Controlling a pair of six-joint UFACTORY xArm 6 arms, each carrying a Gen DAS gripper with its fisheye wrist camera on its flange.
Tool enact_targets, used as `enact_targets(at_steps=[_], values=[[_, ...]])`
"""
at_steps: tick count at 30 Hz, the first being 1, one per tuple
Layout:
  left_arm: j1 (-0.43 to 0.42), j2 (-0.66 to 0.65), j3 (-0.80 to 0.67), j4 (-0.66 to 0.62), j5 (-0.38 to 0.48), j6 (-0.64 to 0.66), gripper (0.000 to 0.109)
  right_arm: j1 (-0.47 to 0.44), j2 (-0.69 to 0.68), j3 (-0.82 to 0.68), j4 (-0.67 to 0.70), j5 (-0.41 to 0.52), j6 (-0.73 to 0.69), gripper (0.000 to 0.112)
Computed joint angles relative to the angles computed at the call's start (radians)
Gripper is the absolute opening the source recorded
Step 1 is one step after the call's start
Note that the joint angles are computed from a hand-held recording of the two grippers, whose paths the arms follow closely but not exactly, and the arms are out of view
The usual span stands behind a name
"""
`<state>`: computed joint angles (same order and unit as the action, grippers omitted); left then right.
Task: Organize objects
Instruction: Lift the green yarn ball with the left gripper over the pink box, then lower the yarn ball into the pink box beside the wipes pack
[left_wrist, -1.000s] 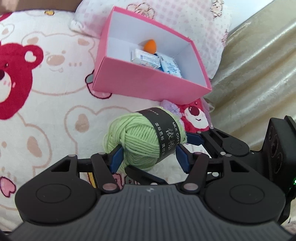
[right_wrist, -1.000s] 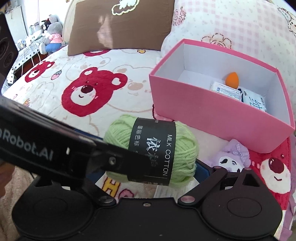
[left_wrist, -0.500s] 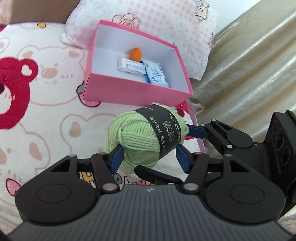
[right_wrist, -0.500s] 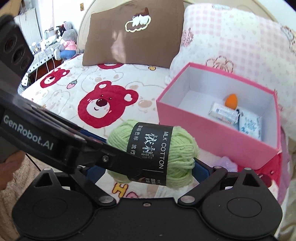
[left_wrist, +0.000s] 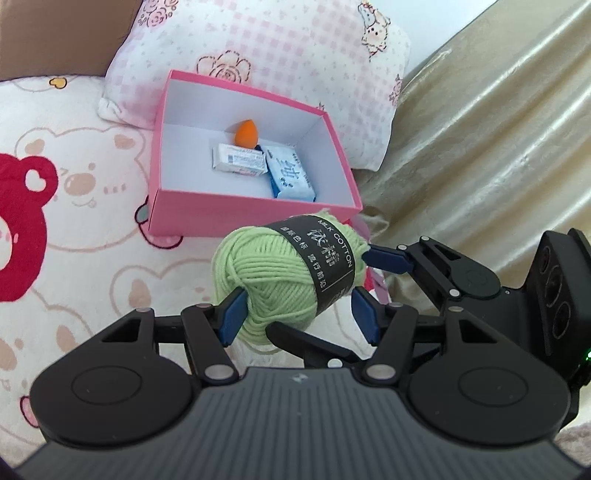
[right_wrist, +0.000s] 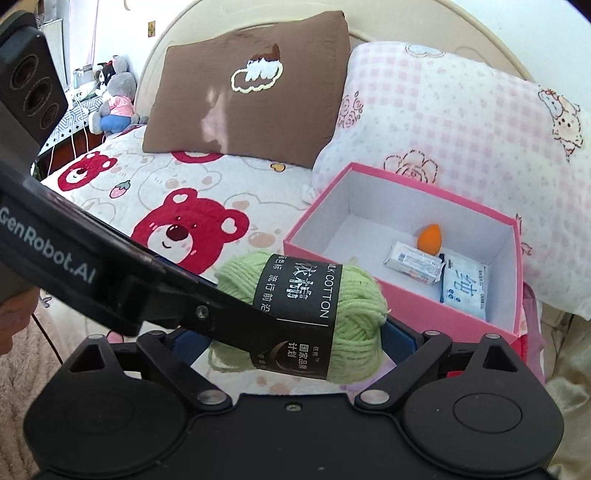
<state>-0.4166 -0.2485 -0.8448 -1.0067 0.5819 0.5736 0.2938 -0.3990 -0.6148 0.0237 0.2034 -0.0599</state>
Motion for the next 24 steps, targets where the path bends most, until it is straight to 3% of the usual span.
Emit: enact_targets(at_steps=[16,24], values=[[-0.005,0.096,-0.153,0.093,0.023,-0.003,0.059,-0.032,0.013,-0.078,-0.172,0.049,0.107,0.095],[-0.021,0.147,-0.217,0.116,-0.007,-0.008,0.059,-0.056,0.056,-0.132,-0.208,0.062,0.136,0.093]])
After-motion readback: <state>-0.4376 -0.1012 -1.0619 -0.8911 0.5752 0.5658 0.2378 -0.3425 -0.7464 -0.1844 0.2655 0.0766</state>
